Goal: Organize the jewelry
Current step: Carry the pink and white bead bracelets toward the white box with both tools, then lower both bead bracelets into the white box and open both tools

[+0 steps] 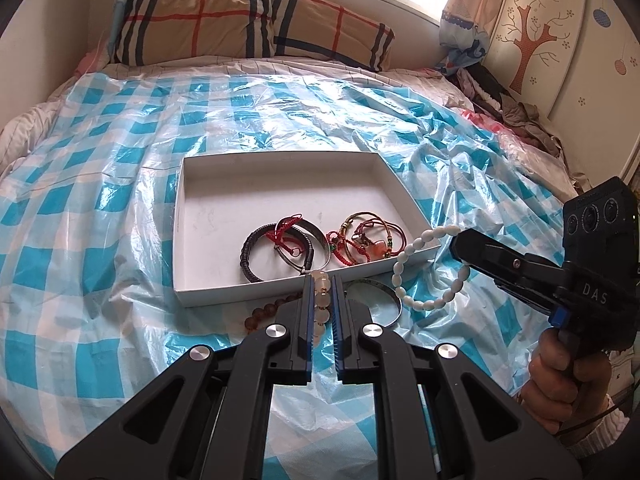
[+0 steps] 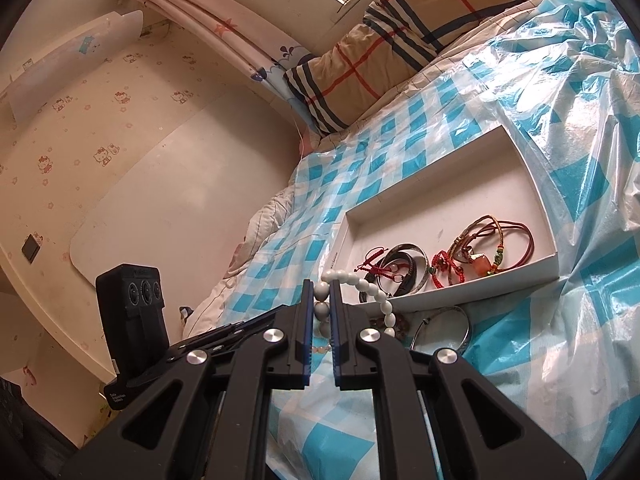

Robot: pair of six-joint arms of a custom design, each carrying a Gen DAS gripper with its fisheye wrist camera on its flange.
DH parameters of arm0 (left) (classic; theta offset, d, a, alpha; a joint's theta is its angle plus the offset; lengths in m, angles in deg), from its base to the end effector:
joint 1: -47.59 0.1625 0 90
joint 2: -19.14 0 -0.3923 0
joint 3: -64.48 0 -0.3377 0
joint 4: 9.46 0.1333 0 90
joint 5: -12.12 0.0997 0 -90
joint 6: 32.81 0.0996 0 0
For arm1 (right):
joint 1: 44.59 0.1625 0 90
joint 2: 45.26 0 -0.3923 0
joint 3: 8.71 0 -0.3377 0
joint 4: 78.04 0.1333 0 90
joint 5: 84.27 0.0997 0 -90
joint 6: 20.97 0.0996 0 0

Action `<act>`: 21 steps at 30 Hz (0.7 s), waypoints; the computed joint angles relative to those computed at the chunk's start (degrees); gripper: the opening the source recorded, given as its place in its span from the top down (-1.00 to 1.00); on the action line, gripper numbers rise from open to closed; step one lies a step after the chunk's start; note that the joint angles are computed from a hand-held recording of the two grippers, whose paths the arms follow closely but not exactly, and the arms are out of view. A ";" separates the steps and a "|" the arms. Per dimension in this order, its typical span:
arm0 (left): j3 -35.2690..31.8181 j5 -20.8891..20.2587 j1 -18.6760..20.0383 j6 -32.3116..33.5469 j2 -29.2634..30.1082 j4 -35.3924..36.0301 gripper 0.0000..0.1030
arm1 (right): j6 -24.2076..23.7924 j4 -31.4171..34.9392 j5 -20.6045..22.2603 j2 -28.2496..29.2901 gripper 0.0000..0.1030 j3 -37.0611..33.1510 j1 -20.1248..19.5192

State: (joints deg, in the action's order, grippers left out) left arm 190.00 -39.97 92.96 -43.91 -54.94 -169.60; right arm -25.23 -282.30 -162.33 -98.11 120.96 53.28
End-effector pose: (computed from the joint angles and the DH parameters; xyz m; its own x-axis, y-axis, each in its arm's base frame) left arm -0.1691 -0.4482 0.2332 -0.8149 0.2766 -0.5094 0.5182 0.7412 -0.4267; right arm 0.2144 -0.4270 0.1296 -0.9412 -0.3163 -0.1187 -0.1791 0.7651 -0.6185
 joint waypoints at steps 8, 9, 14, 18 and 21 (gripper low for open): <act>-1.31 -0.65 0.97 0.98 -0.31 -1.16 0.86 | 0.09 0.79 0.99 0.96 0.83 -1.92 0.18; -1.52 -0.62 1.14 1.12 -0.29 -1.23 0.86 | 0.13 0.92 1.03 1.16 0.83 -2.27 0.24; -2.46 -0.96 1.89 1.75 0.00 -1.63 0.86 | 0.15 1.17 1.51 2.13 0.83 -3.47 0.18; -3.30 -1.67 2.37 2.44 0.90 -2.23 0.86 | -0.01 1.50 1.59 2.76 0.83 -4.40 0.22; -4.39 -2.66 2.88 3.44 2.22 -2.96 0.86 | 0.09 1.70 1.51 3.08 0.83 -4.95 0.16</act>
